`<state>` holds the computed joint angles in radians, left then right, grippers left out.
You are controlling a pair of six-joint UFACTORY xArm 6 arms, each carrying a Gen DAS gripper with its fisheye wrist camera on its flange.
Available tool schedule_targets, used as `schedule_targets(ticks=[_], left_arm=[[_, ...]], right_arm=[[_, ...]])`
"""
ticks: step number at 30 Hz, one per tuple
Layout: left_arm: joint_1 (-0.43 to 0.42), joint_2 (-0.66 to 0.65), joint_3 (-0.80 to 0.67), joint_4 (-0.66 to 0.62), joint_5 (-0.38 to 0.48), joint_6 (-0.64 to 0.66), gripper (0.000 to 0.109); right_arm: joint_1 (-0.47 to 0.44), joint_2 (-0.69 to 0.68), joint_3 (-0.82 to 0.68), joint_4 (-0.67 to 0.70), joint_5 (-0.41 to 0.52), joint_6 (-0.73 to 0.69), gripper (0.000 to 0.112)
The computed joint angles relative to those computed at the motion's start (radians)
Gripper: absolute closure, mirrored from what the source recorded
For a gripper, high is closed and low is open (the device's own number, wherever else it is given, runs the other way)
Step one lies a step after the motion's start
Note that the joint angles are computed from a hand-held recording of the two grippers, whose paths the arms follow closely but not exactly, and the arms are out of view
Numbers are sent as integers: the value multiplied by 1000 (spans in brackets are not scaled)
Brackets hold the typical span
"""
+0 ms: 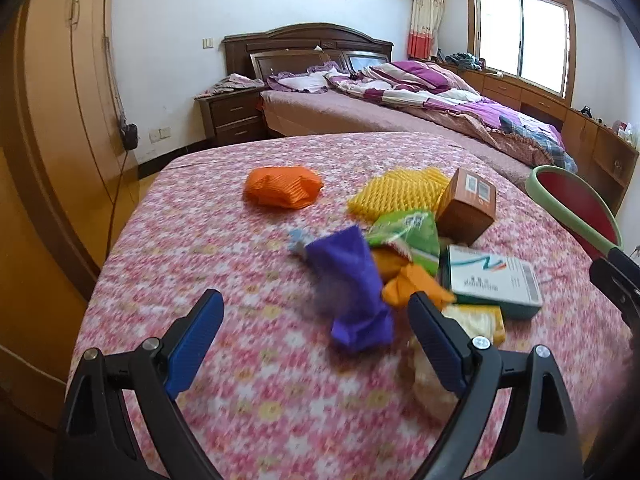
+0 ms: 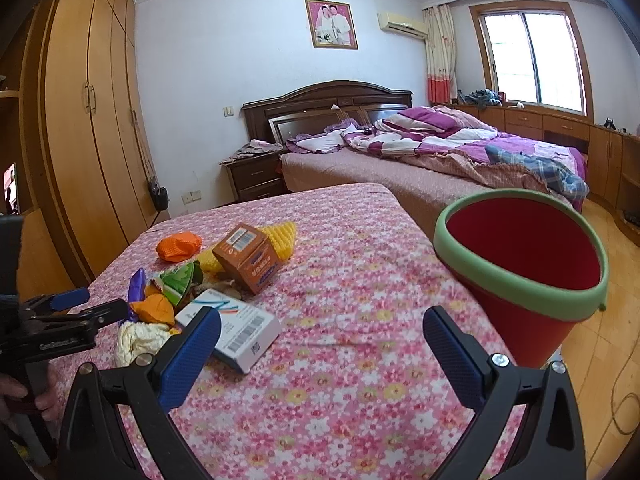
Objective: Collect trash
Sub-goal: 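Grasp the purple cloth with the left tool while the right tool grasps the small orange box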
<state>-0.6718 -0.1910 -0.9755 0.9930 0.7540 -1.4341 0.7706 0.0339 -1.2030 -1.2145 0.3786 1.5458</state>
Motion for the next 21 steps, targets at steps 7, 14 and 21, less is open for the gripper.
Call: schedule_targets(ticks=[7,14,21], left_arm=[[63,86,-70,-105,-102,98,33],[96,81,-40,-142,-232,117,80],[122,30,0,-123,-297,85,93]], right_arm=[[3,41,-66,197,28,-213,9],[11,62,-100,328,34,-335,9],[13,101,-168,412,41,-428,9]])
